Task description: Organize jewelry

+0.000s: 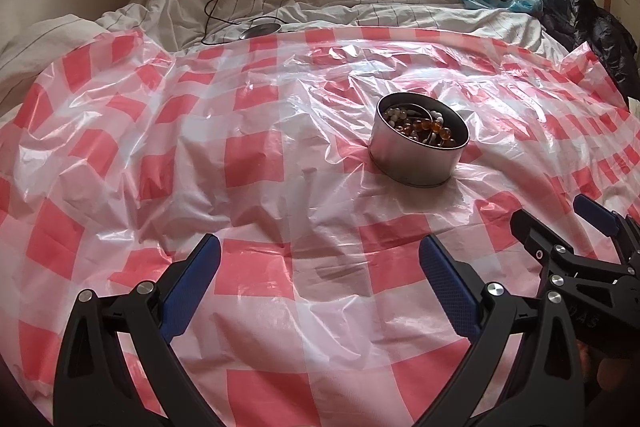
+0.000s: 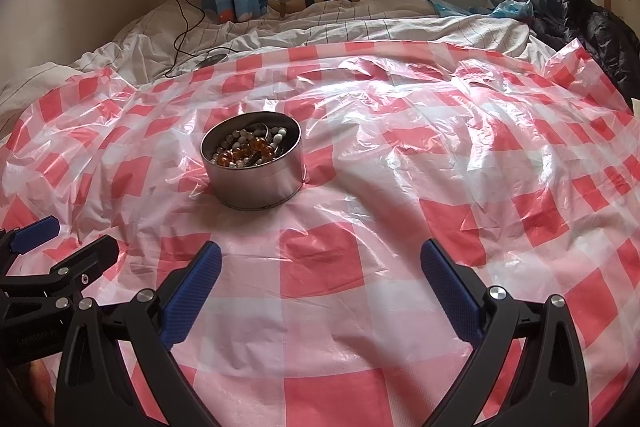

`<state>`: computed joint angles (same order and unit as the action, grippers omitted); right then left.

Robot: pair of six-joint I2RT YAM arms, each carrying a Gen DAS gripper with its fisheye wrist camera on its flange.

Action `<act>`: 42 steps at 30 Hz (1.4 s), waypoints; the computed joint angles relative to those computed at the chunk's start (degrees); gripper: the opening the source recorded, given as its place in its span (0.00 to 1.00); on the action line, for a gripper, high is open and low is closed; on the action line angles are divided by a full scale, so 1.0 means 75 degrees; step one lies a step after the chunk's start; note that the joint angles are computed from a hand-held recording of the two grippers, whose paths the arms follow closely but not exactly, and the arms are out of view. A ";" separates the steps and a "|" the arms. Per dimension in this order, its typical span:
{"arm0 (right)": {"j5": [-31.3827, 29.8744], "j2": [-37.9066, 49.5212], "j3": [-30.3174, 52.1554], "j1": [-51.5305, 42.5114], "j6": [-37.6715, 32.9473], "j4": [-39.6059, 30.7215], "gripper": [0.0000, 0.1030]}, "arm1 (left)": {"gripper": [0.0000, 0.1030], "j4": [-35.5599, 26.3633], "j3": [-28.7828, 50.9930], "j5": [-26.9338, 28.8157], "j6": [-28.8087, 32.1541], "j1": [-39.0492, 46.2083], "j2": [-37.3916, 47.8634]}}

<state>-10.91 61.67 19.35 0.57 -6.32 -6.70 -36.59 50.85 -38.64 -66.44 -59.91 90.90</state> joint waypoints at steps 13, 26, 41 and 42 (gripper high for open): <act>0.0047 0.0079 -0.0027 0.0035 0.0000 0.0042 0.93 | 0.93 -0.0093 0.0026 0.0031 -0.0045 0.0071 0.0051; 0.0113 0.0142 -0.0039 0.0117 0.0028 0.0077 0.93 | 0.93 0.0044 -0.0060 0.0181 -0.0019 0.0132 -0.0016; 0.0126 0.0140 -0.0043 0.0128 0.0026 0.0061 0.93 | 0.93 0.0058 -0.0072 0.0191 -0.0024 0.0141 -0.0018; 0.0137 0.0150 -0.0044 0.0143 0.0034 0.0075 0.93 | 0.93 0.0059 -0.0074 0.0192 -0.0034 0.0132 -0.0017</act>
